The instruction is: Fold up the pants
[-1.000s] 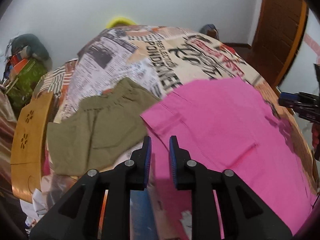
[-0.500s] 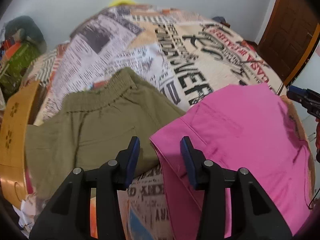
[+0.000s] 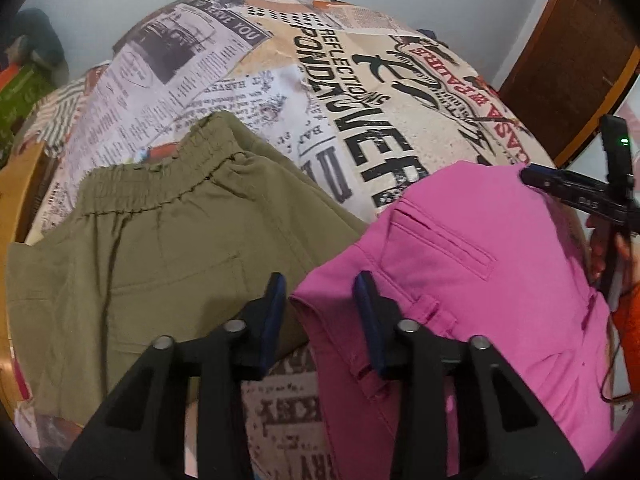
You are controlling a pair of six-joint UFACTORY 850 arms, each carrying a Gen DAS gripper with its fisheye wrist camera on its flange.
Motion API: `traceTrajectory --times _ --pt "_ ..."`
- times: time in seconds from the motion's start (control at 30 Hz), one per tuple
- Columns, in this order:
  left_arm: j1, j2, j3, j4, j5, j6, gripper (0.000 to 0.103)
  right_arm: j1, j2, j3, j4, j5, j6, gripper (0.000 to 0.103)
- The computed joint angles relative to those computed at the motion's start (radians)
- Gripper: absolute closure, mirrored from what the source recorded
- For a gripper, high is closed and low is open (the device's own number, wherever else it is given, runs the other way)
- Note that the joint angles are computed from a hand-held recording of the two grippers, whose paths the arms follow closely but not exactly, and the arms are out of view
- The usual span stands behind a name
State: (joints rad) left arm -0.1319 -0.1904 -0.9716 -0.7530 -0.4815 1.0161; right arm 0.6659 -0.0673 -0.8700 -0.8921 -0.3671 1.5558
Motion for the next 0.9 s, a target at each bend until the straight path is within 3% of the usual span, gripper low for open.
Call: traceTrajectory --times 0.03,0.1,0.13,0.17,0.27,0.47,0.73,0.9 --pt "-0.004 0.003 0.004 0.007 0.010 -0.008 0.070 0.006 -0.009 -0.008 -0.003 -0.016 -0.009 0.061" --pt "-0.013 0.011 0.011 0.014 0.020 -0.007 0.076 0.021 -0.023 -0.021 -0.019 -0.042 -0.024 0.077" --pt "-0.019 0.017 0.015 0.027 0.032 -0.016 0.081 0.025 -0.025 -0.025 -0.009 -0.047 -0.035 0.091" --pt "-0.025 0.023 0.019 0.046 0.047 -0.029 0.085 0.027 -0.024 -0.027 0.002 -0.045 -0.042 0.096" --pt "-0.047 0.048 0.040 0.113 0.104 -0.069 0.093 0.035 -0.020 -0.031 -0.033 -0.074 -0.012 0.097" --pt "-0.072 0.091 0.039 0.243 0.181 -0.166 0.097 0.051 0.019 -0.047 -0.140 -0.144 0.085 0.099" --pt "-0.066 0.162 -0.027 0.160 0.139 -0.118 0.097 0.081 0.102 -0.079 -0.201 -0.233 0.134 0.099" --pt "-0.066 0.257 0.007 0.152 0.107 -0.102 0.097 0.147 0.169 -0.074 -0.201 -0.293 0.147 0.099"
